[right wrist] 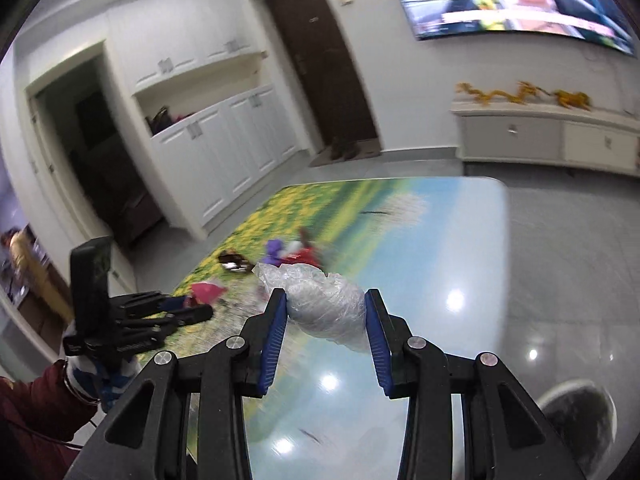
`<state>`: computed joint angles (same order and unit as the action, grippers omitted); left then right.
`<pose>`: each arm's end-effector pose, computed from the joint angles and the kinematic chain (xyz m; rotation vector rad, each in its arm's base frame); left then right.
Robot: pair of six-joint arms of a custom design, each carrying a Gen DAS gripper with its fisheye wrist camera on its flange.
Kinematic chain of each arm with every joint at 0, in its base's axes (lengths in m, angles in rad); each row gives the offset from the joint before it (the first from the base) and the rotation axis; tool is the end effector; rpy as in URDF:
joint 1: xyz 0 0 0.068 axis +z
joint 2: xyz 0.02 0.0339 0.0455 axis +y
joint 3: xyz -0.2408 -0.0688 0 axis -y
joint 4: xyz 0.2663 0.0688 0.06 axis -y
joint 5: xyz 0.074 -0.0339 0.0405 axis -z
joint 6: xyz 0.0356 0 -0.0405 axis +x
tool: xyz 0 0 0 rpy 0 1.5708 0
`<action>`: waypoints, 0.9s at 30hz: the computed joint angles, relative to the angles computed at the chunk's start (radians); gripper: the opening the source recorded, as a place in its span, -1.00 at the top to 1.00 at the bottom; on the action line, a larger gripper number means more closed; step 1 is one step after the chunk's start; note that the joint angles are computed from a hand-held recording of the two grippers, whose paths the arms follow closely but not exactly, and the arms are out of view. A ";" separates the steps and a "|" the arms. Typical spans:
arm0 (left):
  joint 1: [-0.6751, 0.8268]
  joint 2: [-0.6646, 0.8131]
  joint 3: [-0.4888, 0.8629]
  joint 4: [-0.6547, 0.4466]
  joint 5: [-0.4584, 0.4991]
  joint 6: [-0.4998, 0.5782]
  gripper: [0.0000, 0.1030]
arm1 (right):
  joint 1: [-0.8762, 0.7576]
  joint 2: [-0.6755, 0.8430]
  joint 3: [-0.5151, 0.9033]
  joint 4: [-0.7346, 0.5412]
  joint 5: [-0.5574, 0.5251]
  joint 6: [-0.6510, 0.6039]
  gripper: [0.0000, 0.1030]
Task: Collect trash
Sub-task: 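Carry the pink paper bag and clear plastic bag over the bin with both tools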
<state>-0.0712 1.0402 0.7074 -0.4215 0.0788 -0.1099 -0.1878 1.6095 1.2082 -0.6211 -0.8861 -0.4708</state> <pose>0.2484 -0.0205 0.2159 -0.0054 2.3293 -0.1825 0.3472 -0.0379 0.2230 -0.6110 2.1723 0.8009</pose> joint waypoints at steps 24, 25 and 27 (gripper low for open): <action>-0.598 1.310 1.406 -0.199 -0.016 -0.056 0.38 | -0.446 0.642 0.426 0.039 0.176 0.094 0.17; -0.602 1.371 1.498 -0.239 -0.004 -0.061 0.38 | -0.448 0.662 0.445 0.041 0.185 0.105 0.16; -0.607 1.487 1.684 -0.316 0.023 -0.075 0.35 | -0.456 0.692 0.470 0.046 0.198 0.118 0.13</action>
<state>-0.6780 2.5268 2.3911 -0.7374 0.1013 -0.1846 -0.6441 2.3012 1.6784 -0.5749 -0.6881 -0.3525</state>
